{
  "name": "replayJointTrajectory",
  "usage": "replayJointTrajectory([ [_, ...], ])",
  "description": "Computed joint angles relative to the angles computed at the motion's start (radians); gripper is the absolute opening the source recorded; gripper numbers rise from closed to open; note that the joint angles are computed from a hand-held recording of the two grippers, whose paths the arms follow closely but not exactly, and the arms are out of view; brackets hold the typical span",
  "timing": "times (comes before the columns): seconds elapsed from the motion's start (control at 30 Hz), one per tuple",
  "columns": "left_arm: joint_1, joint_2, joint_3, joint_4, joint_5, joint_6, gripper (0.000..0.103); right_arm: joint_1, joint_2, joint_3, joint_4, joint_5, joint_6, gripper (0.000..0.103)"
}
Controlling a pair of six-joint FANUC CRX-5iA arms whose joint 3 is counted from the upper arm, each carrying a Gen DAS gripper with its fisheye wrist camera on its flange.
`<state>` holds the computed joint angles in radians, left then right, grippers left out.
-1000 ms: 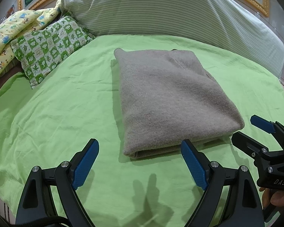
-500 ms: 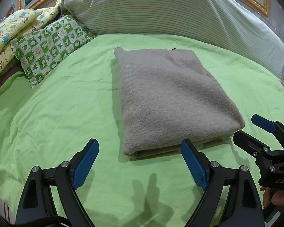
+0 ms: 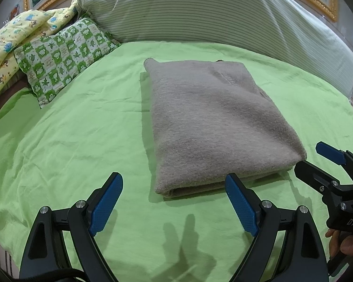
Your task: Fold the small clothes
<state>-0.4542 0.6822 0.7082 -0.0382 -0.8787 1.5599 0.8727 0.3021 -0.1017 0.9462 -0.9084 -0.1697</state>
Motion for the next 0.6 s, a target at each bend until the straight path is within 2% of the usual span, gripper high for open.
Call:
replayJointTrajectory([
  [0.6, -0.002, 0.024, 0.035, 0.014, -0.020, -0.029, 0.089, -0.005, -0.002, 0.003, -0.002, -0.007, -0.004, 0.096],
])
